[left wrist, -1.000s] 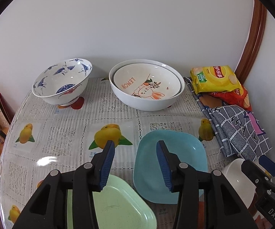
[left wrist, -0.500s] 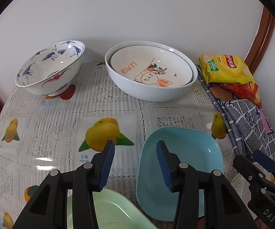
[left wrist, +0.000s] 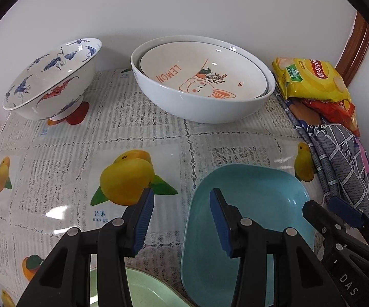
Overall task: Organize plates and bowls
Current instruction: 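Close both grippers on the teal plate rim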
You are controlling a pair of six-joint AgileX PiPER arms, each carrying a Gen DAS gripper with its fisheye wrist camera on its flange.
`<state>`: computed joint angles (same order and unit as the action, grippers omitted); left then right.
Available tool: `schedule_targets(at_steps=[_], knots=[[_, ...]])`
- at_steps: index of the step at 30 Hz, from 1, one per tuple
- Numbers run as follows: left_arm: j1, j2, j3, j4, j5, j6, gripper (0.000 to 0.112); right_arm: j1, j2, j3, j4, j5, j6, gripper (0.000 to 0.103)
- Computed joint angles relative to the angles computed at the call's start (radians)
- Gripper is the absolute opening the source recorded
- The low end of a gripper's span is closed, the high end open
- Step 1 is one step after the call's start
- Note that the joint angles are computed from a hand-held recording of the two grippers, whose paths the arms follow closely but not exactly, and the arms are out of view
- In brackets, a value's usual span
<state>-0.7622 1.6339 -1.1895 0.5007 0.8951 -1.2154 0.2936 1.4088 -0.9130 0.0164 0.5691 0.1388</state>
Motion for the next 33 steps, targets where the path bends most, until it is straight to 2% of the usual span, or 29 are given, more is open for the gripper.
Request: schedule_targets(at_steps=[4,8,12,16,19,21,26,30,33], knots=[[0.014,0.015,0.004,-0.013,-0.017,0.018,0.043,-0.006,0.028,-0.016,0.027,0.000,-0.029,0.048],[0.024,0.020,0.008,-0.021,-0.033,0.029,0.043,0.020,0.062,-0.041,-0.025,0.019,0.017,0.043],[0.031,0.037,0.002,-0.037,-0.043,0.050,0.034,0.042,0.069,-0.045,-0.097,0.025,0.099,0.040],[0.044,0.050,0.007,-0.070,-0.076,0.085,0.026,0.074,0.084,-0.053,-0.220,0.043,0.220,0.032],[0.037,0.050,0.009,-0.069,-0.085,0.089,0.018,0.079,0.087,-0.051,-0.251,0.043,0.249,0.026],[0.031,0.055,0.006,-0.068,-0.088,0.092,0.014,0.069,0.086,-0.050,-0.226,0.035,0.223,0.023],[0.019,0.052,0.010,-0.058,-0.113,0.086,0.009,0.060,0.075,-0.034,-0.198,0.012,0.197,0.006],[0.009,0.034,0.020,-0.036,-0.116,0.062,0.006,0.026,0.059,-0.025,-0.118,-0.007,0.145,0.002],[0.016,0.000,0.042,-0.050,-0.126,0.075,0.005,-0.014,0.043,-0.016,0.003,-0.017,0.037,0.000]])
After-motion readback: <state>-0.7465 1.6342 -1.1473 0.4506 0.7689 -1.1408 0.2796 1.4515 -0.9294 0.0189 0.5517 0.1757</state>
